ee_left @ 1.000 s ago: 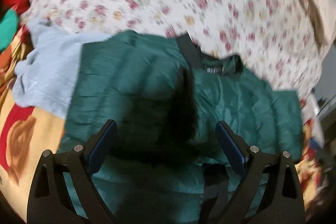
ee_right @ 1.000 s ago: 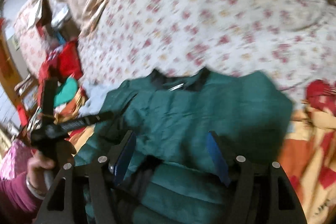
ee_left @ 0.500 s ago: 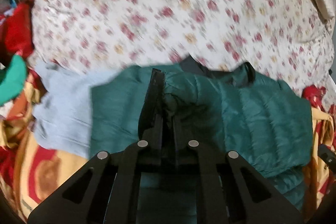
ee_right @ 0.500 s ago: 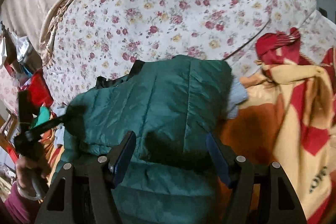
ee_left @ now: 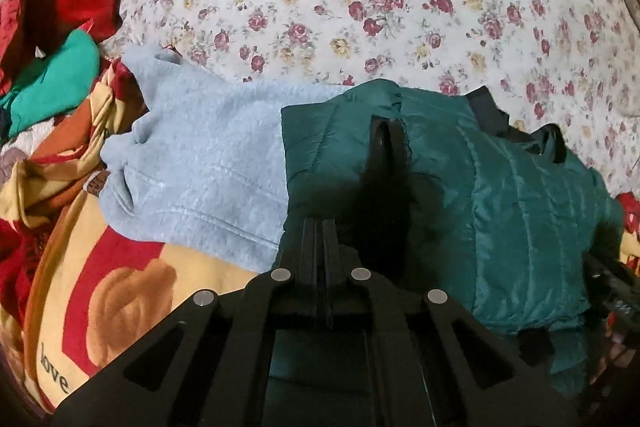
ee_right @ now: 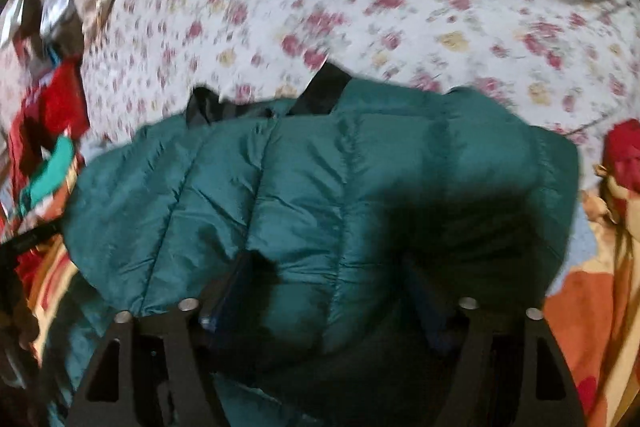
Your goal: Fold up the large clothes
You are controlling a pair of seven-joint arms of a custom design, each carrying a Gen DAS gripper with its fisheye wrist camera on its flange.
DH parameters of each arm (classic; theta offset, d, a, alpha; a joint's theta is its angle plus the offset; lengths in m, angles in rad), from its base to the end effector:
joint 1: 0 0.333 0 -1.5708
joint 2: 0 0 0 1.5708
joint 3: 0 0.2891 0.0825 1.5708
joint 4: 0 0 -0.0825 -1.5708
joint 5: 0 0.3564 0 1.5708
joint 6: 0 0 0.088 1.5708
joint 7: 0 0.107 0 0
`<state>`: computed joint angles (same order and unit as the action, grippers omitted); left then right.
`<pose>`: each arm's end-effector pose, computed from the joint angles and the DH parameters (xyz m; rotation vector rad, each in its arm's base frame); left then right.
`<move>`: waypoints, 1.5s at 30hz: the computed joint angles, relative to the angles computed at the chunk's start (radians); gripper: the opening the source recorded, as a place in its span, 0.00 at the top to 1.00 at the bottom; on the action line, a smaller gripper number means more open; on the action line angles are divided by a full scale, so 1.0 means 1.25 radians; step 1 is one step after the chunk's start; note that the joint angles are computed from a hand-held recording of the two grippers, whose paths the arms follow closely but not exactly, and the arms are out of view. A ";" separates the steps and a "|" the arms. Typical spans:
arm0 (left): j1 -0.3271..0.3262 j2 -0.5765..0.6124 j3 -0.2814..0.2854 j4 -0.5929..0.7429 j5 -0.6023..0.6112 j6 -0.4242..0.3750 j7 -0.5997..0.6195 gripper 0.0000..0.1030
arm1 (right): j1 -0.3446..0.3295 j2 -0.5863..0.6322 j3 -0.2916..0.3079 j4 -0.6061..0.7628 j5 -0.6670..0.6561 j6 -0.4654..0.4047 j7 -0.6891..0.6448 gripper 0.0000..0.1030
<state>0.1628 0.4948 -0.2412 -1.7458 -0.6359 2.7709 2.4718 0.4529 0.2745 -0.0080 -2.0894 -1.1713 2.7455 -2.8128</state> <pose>0.6657 -0.0066 0.3423 -1.5225 2.2516 -0.8899 0.4993 0.2789 0.3091 -1.3727 2.1372 -0.6084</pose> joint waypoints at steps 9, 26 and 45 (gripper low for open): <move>0.031 -0.040 -0.009 0.003 -0.089 -0.121 0.031 0.52 | 0.033 -0.071 0.015 -0.029 -0.008 -0.084 0.000 0.17; -0.101 -0.002 0.032 -0.010 -0.033 -0.007 0.022 0.43 | -0.062 -0.061 0.054 -0.040 -0.012 -0.128 0.017 0.17; -0.063 0.057 -0.015 0.016 0.084 0.032 -0.046 0.32 | 0.007 -0.149 0.084 -0.097 -0.061 -0.175 0.019 0.17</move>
